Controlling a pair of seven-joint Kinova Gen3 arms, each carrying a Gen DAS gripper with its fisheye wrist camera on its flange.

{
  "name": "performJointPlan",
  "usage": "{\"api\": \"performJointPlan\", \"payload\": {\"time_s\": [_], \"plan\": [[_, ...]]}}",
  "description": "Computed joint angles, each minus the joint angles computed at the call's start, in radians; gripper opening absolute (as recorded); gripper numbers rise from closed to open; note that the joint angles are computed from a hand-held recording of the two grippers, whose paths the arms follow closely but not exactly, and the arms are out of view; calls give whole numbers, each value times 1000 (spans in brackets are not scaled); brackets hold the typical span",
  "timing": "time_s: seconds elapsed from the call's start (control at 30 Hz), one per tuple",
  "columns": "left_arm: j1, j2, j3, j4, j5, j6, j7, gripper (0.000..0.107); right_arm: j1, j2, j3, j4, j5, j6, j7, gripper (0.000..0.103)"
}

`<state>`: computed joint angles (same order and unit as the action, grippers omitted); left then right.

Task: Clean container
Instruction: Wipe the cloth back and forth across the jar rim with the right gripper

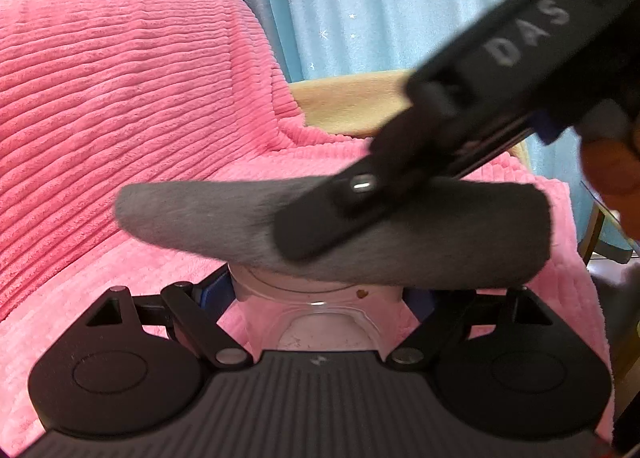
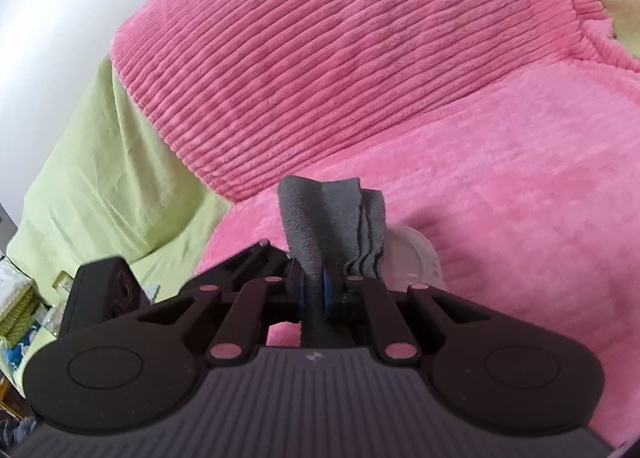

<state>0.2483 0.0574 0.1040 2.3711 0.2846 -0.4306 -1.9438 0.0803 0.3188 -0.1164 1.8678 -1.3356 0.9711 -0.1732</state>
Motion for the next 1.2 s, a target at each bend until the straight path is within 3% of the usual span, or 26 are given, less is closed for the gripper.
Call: {"api": "performJointPlan", "payload": {"time_s": [0.17, 0.3, 0.37, 0.47, 0.7, 0.87, 1.07, 1.2], "plan": [[11, 3, -1, -5, 40, 1, -40, 85, -24, -71, 11, 70, -42, -139, 59, 6], [21, 1, 0, -5, 78, 1, -66, 86, -49, -61, 10, 86, -130, -207, 100, 6], [23, 0, 0, -4, 89, 1, -77, 86, -54, -42, 6, 83, -170, -201, 131, 7], [34, -4, 3, -1, 127, -4, -121, 86, -41, 9, 3, 55, -175, -104, 142, 7], [-6, -11, 5, 3, -7, 15, 8, 86, 12, 32, 9, -5, -8, 72, 73, 7], [0, -8, 5, 1, 15, 12, -4, 85, 25, -12, 22, 26, -15, 4, 72, 6], [20, -4, 5, -4, 90, 8, -69, 85, -25, -33, 11, 86, -174, -157, 155, 6], [24, -5, 5, -4, 101, 7, -83, 86, -43, 6, 7, 63, -201, -118, 178, 7]]}}
